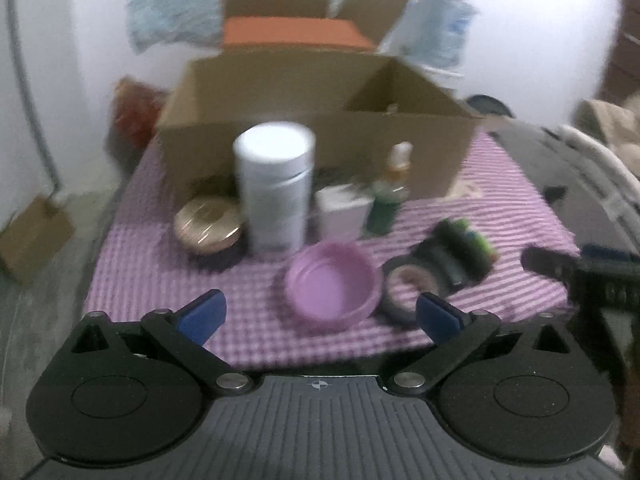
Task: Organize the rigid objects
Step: 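Reach the right gripper to the green glue stick and grasp it, then carry the glue stick with the right gripper into the cardboard box and release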
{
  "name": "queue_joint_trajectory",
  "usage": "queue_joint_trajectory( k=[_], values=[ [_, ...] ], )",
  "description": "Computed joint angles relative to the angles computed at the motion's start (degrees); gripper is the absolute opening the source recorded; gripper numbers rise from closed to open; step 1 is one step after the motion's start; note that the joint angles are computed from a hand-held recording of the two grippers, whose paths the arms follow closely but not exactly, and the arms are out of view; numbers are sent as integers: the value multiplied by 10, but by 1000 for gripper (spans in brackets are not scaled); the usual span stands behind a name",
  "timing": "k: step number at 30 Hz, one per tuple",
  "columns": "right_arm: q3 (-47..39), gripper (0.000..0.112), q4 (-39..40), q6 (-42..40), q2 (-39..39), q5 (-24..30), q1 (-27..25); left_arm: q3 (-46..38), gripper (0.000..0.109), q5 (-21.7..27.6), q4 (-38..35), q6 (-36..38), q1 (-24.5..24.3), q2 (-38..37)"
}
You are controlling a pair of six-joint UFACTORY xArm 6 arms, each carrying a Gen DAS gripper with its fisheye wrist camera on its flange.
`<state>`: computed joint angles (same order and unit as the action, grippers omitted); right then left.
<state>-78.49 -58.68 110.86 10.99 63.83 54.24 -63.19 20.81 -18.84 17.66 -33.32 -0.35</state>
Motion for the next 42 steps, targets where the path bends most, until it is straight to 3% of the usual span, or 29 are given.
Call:
queue_joint_trajectory(
  k=[4, 7, 10, 12, 14, 20, 24, 28, 37, 42],
  values=[
    [70, 98, -22, 36, -56, -47, -30, -59, 97, 34, -100, 118, -19, 29],
    [105, 82, -11, 35, -81, -104, -67, -95, 94, 37, -144, 195, -41, 54],
    [127, 69, 10, 16, -88, -163, -103, -132, 77, 49, -161, 245, -61, 83],
    [131, 66, 28, -8, -84, -197, -123, -163, 69, 76, -154, 251, -68, 107],
    [131, 54, 38, -33, -77, -227, -138, -187, 56, 97, -132, 232, -72, 128],
    [136, 28, 107, -124, -50, -348, -192, -261, 40, 171, -124, 201, -65, 185],
    [138, 22, 160, -193, -36, -406, -213, -285, 32, 199, -128, 204, -59, 202],
    [140, 16, 233, -272, -23, -427, -222, -307, 29, 226, -133, 210, -55, 217],
    [212, 16, 240, -224, -65, -487, -241, -384, 30, 310, -157, 244, -59, 264],
    [261, 16, 298, -234, -92, -545, -259, -459, 30, 364, -135, 228, -68, 318]
  ],
)
